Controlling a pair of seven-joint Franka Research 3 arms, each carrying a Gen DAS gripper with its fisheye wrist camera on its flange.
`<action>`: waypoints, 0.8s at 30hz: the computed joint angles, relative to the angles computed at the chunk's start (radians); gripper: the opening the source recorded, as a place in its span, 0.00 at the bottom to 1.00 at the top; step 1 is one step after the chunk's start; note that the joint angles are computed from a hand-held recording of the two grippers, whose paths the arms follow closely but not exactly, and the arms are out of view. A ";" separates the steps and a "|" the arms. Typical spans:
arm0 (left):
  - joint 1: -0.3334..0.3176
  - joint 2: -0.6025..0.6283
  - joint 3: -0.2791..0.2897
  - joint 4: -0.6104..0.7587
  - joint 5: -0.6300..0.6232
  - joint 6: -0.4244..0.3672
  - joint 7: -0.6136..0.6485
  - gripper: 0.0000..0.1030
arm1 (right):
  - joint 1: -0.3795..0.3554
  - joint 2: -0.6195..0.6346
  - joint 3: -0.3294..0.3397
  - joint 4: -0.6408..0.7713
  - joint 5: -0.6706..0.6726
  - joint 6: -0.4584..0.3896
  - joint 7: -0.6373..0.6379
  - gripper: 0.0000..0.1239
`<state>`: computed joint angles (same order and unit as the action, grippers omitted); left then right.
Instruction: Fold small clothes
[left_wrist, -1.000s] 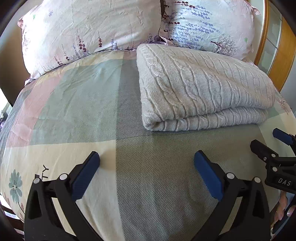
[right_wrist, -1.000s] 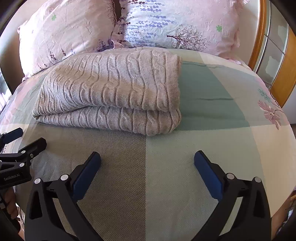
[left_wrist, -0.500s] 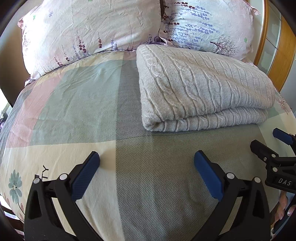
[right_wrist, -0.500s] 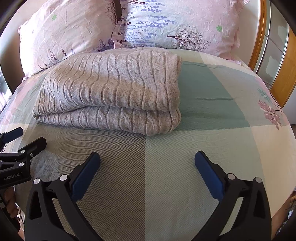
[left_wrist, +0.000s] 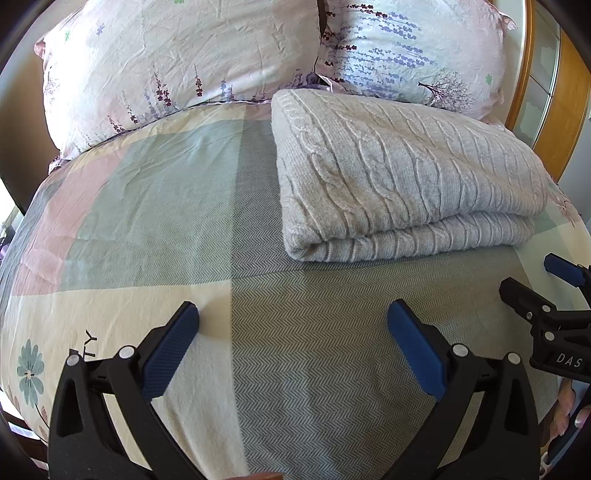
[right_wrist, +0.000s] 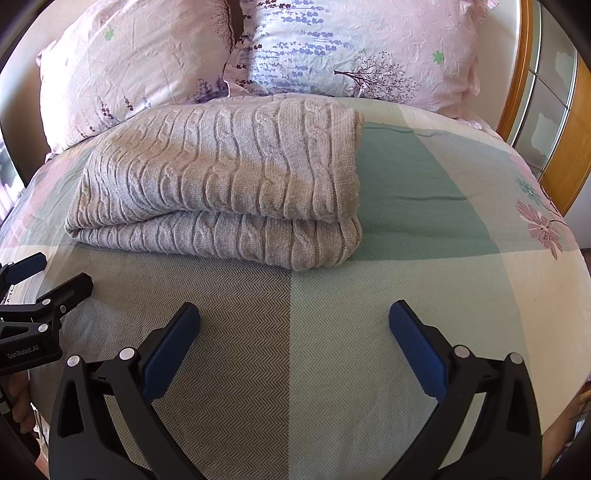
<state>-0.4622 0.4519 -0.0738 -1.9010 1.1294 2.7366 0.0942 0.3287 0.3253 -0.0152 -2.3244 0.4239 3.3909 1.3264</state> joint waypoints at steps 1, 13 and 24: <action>-0.002 0.000 0.001 0.001 0.002 -0.001 -0.003 0.98 | 0.000 0.000 0.000 0.000 0.000 0.000 0.000 0.82; -0.005 0.005 0.002 0.007 0.000 -0.005 -0.004 0.98 | -0.003 0.000 0.002 0.001 0.000 0.000 -0.001 0.82; -0.004 0.006 0.003 0.009 0.000 -0.005 -0.003 0.98 | -0.009 0.000 0.007 0.001 -0.006 0.000 0.000 0.82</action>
<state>-0.4662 0.4574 -0.0711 -1.8923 1.1296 2.7317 0.0914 0.3198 0.3257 -0.0081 -2.3230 0.4179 3.3907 1.3265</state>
